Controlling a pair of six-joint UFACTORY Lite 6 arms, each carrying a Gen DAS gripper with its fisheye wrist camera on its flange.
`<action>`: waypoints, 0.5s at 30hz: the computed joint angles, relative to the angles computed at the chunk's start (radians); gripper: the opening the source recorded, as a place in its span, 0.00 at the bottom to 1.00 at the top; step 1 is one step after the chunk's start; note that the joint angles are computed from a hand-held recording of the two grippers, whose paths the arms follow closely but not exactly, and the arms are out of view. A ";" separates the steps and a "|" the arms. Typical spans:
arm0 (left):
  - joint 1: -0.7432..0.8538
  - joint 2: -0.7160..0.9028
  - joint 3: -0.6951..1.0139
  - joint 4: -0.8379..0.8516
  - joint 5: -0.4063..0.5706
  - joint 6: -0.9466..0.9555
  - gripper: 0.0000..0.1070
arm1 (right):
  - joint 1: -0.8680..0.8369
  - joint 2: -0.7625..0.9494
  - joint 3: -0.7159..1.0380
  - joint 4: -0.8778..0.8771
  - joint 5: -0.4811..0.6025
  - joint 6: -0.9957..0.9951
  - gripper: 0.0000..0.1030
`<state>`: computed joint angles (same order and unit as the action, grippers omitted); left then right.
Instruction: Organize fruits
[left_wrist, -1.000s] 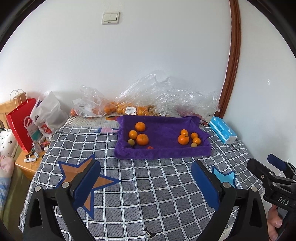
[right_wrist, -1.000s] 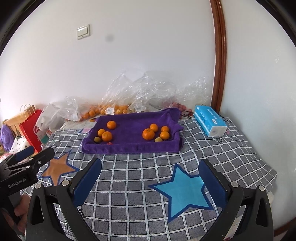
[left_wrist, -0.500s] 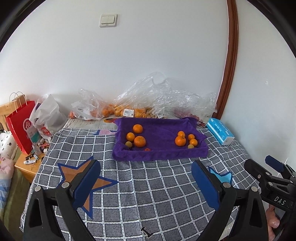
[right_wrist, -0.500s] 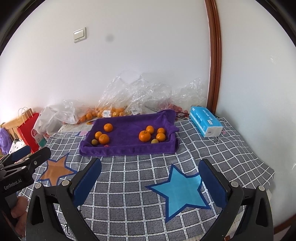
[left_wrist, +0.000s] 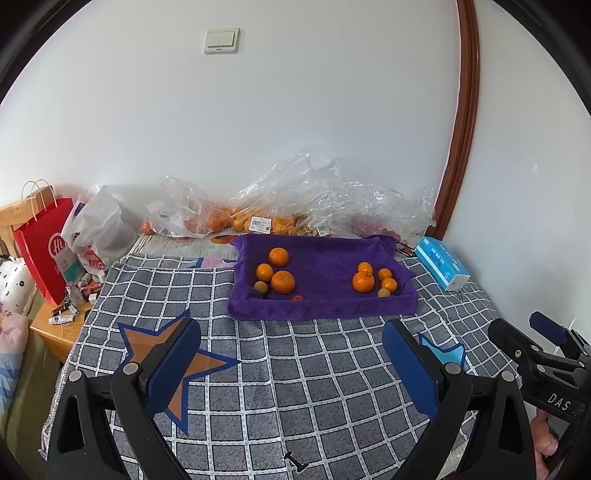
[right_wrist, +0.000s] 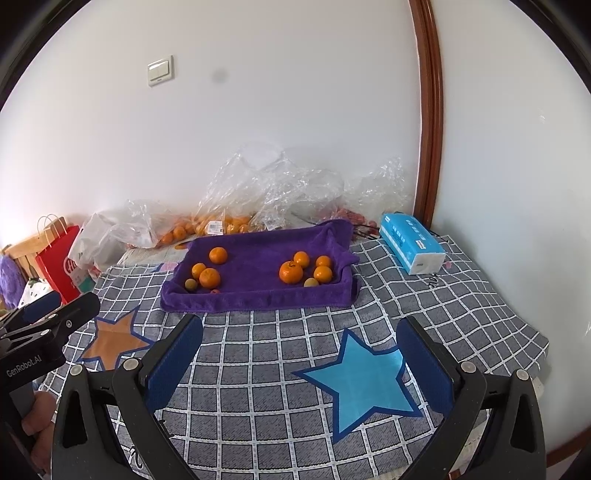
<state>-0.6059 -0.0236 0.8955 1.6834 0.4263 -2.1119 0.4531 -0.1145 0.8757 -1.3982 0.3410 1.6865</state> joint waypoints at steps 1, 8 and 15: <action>-0.002 -0.001 -0.001 -0.001 0.001 0.001 0.93 | 0.000 0.001 0.000 0.003 0.001 -0.003 1.00; 0.001 0.003 0.002 0.000 -0.006 0.001 0.93 | -0.006 0.002 0.000 0.006 -0.007 -0.003 1.00; -0.002 0.004 0.003 -0.005 -0.002 0.005 0.93 | -0.002 -0.003 -0.001 0.006 0.000 -0.001 1.00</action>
